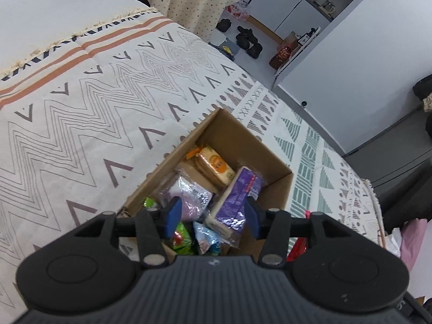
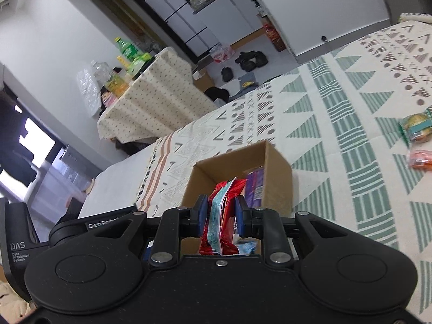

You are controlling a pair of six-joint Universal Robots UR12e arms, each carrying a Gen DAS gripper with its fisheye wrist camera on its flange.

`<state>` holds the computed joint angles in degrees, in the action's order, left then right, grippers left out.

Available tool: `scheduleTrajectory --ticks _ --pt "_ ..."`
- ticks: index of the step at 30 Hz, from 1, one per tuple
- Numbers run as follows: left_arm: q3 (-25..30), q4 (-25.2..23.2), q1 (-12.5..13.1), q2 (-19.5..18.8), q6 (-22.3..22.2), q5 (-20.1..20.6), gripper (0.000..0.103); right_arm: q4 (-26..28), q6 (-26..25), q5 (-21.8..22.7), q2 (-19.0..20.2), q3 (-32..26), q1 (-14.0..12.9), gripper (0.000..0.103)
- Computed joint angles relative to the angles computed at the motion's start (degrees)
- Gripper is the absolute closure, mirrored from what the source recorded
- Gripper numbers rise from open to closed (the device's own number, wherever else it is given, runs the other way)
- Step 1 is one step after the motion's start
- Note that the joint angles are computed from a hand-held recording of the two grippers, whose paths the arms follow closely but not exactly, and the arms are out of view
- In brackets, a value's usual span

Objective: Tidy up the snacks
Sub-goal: 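Open both tools to drop the snacks into the box and withdraw, then move both tools toward the last two snacks on the bedspread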

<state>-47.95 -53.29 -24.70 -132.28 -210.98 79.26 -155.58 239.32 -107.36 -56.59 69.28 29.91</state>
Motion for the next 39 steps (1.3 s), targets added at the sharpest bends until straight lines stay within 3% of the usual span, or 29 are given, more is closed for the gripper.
scheduleTrajectory --ticks 9,19,26,35,39 --pt "0.7 -3.8 -1.4 0.4 0.6 4.3 0.023 0.3 2.8 -2.9 -3.2 4.6 0.2 0.069" --pt "-0.2 -4.0 -3.5 1.5 2.8 4.4 0.019 0.4 8.7 -10.1 -10.9 15.6 0.4 0.048" --pt "-1.0 -2.7 -5.1 2.3 4.3 5.9 0.010 -1.6 12.5 -13.5 -15.1 21.9 0.2 0.046" --pt "-1.2 -1.2 -7.0 2.4 4.4 6.8 0.000 -3.5 12.0 -13.6 -18.5 27.1 -0.4 0.039" --pt "-0.7 -1.3 -7.7 2.1 4.4 6.3 0.000 -4.6 11.0 -13.1 -19.6 28.7 -0.5 0.029"
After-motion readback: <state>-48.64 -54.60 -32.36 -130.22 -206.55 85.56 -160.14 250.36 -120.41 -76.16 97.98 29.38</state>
